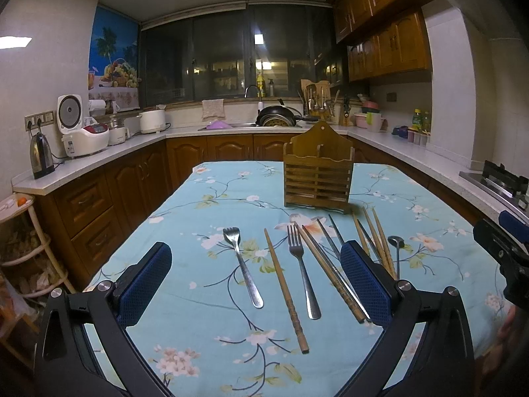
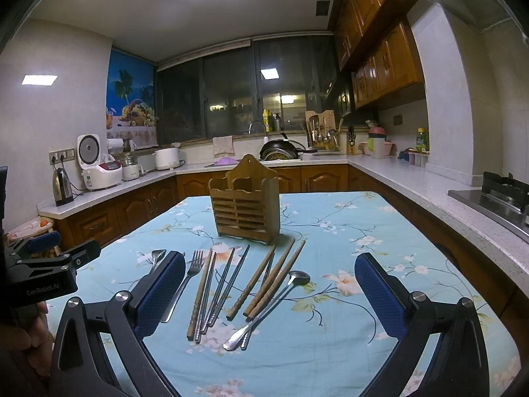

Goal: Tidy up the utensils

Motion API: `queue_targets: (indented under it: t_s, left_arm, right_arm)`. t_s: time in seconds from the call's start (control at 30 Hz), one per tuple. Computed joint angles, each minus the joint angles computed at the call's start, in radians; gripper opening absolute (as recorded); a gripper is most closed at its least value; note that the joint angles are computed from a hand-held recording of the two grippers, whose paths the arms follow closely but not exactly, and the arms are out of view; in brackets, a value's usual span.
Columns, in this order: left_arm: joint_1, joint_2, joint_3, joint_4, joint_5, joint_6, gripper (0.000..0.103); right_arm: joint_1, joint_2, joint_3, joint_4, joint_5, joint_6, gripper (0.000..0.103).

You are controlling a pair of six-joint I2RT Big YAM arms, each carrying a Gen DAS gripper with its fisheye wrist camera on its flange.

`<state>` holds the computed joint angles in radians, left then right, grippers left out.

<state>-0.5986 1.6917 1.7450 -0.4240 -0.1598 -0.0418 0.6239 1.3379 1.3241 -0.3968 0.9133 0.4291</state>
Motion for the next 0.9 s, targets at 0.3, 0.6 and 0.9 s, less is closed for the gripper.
queue_targets:
  t_s: [0.3,0.6,0.9]
  left_arm:
    - [0.001,0.005,0.008,-0.011,0.001,-0.002,0.103]
    - [0.024,0.08,0.122,-0.154,0.082,-0.055,0.103]
    - [0.037,0.204,0.31,-0.31,0.131,-0.065,0.103]
  right_arm:
    - [0.001,0.002,0.004,-0.005,-0.003,0.007,0.103]
    - [-0.014,0.019,0.038,-0.093,-0.048,0.09,0.103]
    - [-0.079,0.04,0.082,-0.219,-0.156,0.215,0.103]
